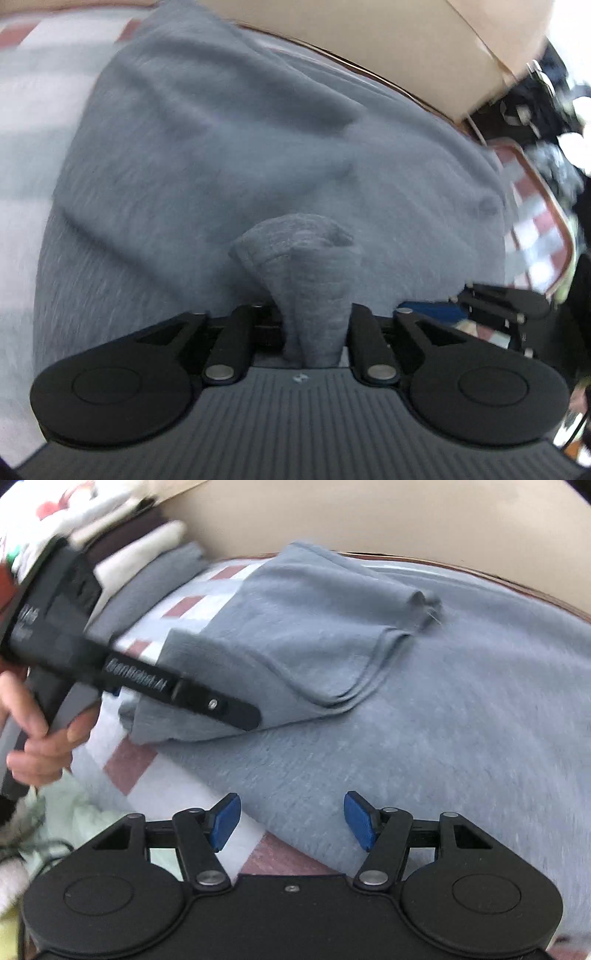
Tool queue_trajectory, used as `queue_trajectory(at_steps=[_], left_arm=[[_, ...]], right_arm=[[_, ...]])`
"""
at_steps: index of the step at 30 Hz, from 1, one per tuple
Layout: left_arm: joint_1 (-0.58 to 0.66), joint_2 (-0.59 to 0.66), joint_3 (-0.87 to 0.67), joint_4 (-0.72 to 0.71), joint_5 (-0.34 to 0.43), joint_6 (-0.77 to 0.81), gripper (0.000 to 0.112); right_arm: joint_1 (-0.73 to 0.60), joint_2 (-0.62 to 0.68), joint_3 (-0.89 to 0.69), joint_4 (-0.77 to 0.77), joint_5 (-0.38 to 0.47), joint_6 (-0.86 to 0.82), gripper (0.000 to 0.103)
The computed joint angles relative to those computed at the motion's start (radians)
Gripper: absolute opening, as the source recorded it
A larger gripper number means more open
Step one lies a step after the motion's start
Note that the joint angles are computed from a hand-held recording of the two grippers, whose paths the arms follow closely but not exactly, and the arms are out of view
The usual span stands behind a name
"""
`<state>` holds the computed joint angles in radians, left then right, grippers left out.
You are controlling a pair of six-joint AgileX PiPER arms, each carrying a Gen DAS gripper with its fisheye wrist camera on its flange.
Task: Fold clothes
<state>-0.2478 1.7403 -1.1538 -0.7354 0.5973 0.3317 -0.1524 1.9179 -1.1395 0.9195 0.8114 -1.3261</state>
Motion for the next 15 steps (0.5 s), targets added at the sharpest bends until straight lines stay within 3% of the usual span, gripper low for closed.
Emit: queue_trajectory(at_steps=[3, 5, 6, 9, 12, 15], left_arm=[[-0.006, -0.063, 0.042, -0.095, -0.009, 0.140, 0.026], [0.033, -0.115, 0.080, -0.209, 0.019, 0.295, 0.030], [0.064, -0.149, 0.108, -0.283, 0.044, 0.385, 0.037], [0.158, -0.211, 0.146, -0.419, 0.091, 0.491, 0.045], [0.231, -0.234, 0.171, -0.403, 0.040, 0.456, 0.045], [0.228, -0.219, 0.176, -0.205, -0.096, 0.286, 0.045]], right_arm=[[-0.034, 0.009, -0.024, 0.037, 0.057, 0.049, 0.067], [-0.053, 0.018, -0.054, 0.054, 0.089, 0.077, 0.067], [-0.064, 0.024, -0.075, 0.061, 0.105, 0.092, 0.067], [-0.111, 0.068, -0.179, 0.089, 0.196, 0.203, 0.067], [-0.147, 0.162, -0.318, 0.131, 0.325, 0.358, 0.068], [-0.130, 0.243, -0.435, 0.129, 0.355, 0.474, 0.068]])
